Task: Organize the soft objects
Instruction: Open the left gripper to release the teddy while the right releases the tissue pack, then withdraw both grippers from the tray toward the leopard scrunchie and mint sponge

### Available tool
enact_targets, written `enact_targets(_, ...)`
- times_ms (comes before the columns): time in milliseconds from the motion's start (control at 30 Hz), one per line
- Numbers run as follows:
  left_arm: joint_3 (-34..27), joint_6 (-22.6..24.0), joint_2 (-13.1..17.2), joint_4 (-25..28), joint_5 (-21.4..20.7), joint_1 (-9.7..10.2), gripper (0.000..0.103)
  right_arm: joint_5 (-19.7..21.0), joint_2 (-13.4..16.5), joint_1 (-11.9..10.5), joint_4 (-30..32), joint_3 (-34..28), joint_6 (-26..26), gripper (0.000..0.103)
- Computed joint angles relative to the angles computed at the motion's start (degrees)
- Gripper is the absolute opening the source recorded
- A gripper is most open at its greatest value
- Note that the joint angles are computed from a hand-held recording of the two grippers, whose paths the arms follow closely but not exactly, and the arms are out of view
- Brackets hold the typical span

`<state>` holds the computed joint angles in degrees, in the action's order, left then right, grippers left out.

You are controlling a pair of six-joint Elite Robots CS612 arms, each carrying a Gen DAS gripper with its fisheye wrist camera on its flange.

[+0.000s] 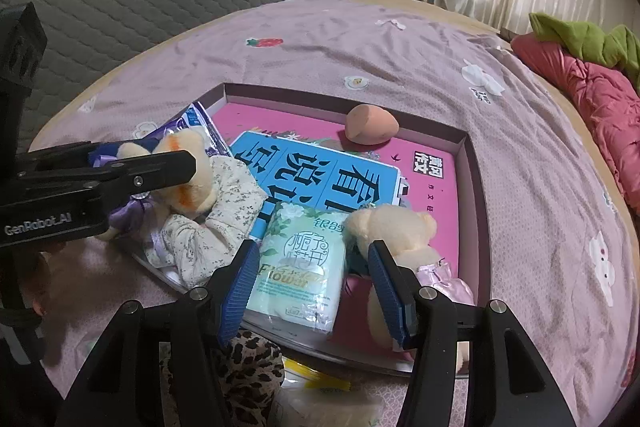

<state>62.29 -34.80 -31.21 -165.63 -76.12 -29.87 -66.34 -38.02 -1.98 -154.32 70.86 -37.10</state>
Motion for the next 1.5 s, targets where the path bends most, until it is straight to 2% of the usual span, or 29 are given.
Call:
enact_targets(167,0.33,0.46,-0.26,-0.96,0.23,-0.07,0.058,0.29,-0.03,-0.07,-0.50,0.09,0.00,0.058)
enact_targets(300,1.32,1.41,-0.76,-4.02,0.68,-0.18,0.059,-0.08,-0.09,-0.13,-1.07,0.23,0.22,0.059)
enact_targets(367,1.98,1.93,-1.08,-5.92,0.98,-0.22,0.061,0.18,-0.14,-0.29,-1.70,0.33,0.70,0.058)
enact_targets(400,2.19,2.11,-1.22,-6.70,1.05,-0.25,0.065,0.41,-0.17,-0.38,-1.82,0.31,0.93,0.059)
enact_targets(467,2.81,2.42,-1.51,-8.40,1.48,-0.32,0.069,1.28,-0.31,-0.67,-2.96,0.49,1.88,0.059)
enact_targets(633,3.58,3.16,-2.03,-9.84,2.72,-0.56,0.069,3.81,-0.76,-1.65,-5.57,0.90,4.44,0.059)
enact_targets(733,4.21,3.56,-2.39,-10.64,3.15,-0.74,0.069,4.82,-1.20,-2.25,-7.14,1.45,5.88,0.068)
enact_targets(867,5.41,4.10,-2.97,-12.27,3.33,-0.94,0.069,6.48,-1.98,-3.03,-7.89,2.39,7.56,0.068)
enact_targets(1200,9.21,4.96,-4.99,-13.15,0.39,-1.79,0.069,5.90,-4.36,-4.27,-6.33,6.15,6.76,0.068)
enact_targets(1500,11.43,3.40,-6.23,-11.16,-2.62,-2.45,0.069,3.93,-5.75,-5.53,0.88,7.94,6.51,0.068)
